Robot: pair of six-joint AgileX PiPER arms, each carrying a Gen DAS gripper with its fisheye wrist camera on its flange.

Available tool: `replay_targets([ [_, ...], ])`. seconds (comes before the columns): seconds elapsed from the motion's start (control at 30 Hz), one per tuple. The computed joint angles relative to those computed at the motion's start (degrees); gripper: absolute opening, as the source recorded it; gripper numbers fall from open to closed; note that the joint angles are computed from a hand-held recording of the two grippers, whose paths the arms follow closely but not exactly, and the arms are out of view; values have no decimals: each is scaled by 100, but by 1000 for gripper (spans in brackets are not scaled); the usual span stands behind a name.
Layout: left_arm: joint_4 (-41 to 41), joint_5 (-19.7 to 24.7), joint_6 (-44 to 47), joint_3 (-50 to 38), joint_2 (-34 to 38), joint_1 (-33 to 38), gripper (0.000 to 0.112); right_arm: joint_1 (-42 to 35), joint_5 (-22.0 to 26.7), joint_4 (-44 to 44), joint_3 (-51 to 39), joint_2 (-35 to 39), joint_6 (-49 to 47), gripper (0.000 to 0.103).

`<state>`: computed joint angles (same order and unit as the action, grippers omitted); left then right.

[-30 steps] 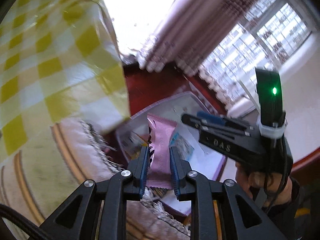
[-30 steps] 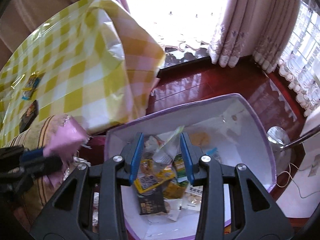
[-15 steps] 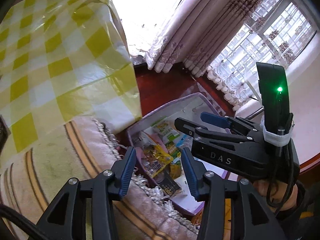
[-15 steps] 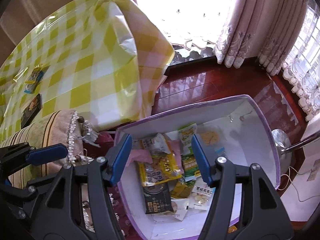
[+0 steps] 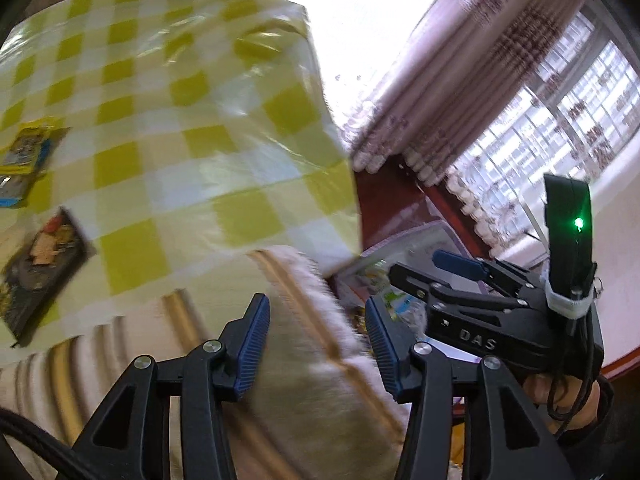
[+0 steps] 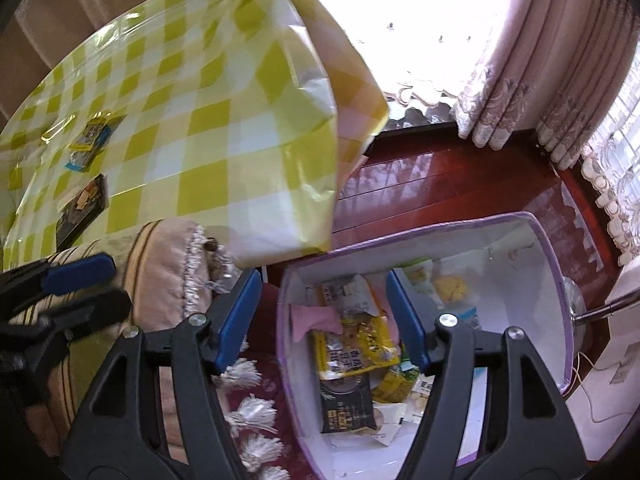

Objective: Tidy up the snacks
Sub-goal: 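Move both tools back over the remaining snacks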

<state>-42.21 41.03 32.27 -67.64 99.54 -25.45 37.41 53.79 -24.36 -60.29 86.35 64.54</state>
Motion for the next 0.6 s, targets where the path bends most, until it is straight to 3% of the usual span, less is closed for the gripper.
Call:
replay_targets([
  [0.6,52,105,222,-192,289,2132,53,389,80,255,-1877,1485,-540,75],
])
